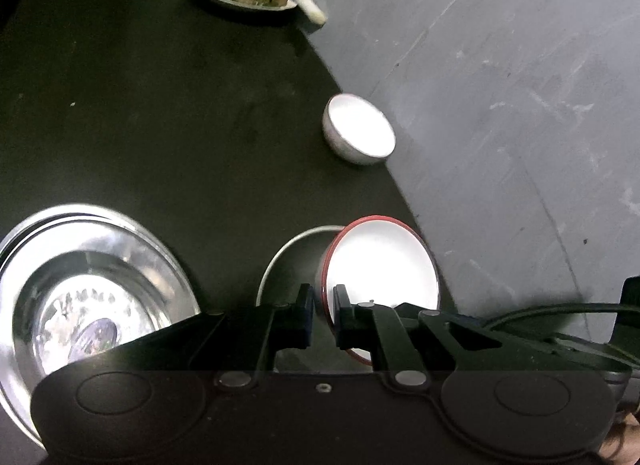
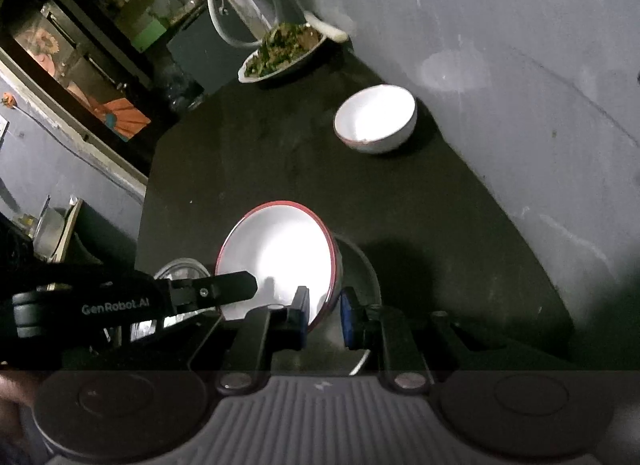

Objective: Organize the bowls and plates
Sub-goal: 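Carry the white bowl with the left tool over the basin, then lower the white bowl into the basin and open the left tool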

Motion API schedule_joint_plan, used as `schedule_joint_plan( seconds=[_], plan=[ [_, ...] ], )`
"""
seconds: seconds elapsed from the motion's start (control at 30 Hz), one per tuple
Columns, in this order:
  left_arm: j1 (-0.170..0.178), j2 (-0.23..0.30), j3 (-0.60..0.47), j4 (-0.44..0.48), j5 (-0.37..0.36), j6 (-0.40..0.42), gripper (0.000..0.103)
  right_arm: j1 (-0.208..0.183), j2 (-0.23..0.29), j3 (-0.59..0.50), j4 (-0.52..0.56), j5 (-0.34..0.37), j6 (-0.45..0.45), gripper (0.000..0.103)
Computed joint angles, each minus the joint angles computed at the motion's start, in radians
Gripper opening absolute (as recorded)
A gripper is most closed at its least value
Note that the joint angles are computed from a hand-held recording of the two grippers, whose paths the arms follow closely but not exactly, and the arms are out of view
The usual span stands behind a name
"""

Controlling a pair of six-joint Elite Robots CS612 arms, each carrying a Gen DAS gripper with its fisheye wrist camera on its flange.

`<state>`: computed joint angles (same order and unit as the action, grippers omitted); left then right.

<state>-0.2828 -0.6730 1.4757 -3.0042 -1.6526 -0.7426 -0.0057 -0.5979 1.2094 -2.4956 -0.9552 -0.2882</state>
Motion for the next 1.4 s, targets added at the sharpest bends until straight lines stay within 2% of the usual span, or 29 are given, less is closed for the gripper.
schedule_joint_plan(
  seconds=[0.5,0.8,0.97,1.07,1.13,1.3,1.37,1.4],
  plan=[
    [0.007,0.003,-0.044,0.199,-0.033,-0.019,0.010,0.007,0.012,-0.041,0.139,-0.030,-0.064,0.020],
    [0.009,0.004,-0.050,0.208,-0.033,0.002,0.011,0.014,0.018,-0.051,0.158,-0.051,-0.048,0.022],
    [0.011,0.002,-0.040,0.187,-0.032,-0.011,0.017,0.015,0.013,-0.040,0.146,-0.053,-0.042,0.025],
    [0.013,-0.001,-0.026,0.155,-0.042,-0.016,0.022,0.016,0.009,-0.032,0.129,-0.058,-0.035,0.026],
    [0.013,-0.007,-0.014,0.127,-0.040,-0.016,0.029,0.015,0.005,-0.025,0.116,-0.057,-0.032,0.028],
    [0.010,-0.022,0.009,0.061,-0.016,0.001,0.045,0.011,-0.012,0.005,0.061,-0.048,-0.019,0.042],
    [0.005,-0.031,0.016,0.064,0.026,0.012,0.061,0.009,-0.018,0.016,0.035,-0.043,-0.013,0.049],
    [0.001,-0.037,0.020,0.069,0.067,0.016,0.070,0.009,-0.020,0.021,0.020,-0.046,-0.010,0.056]
  ],
)
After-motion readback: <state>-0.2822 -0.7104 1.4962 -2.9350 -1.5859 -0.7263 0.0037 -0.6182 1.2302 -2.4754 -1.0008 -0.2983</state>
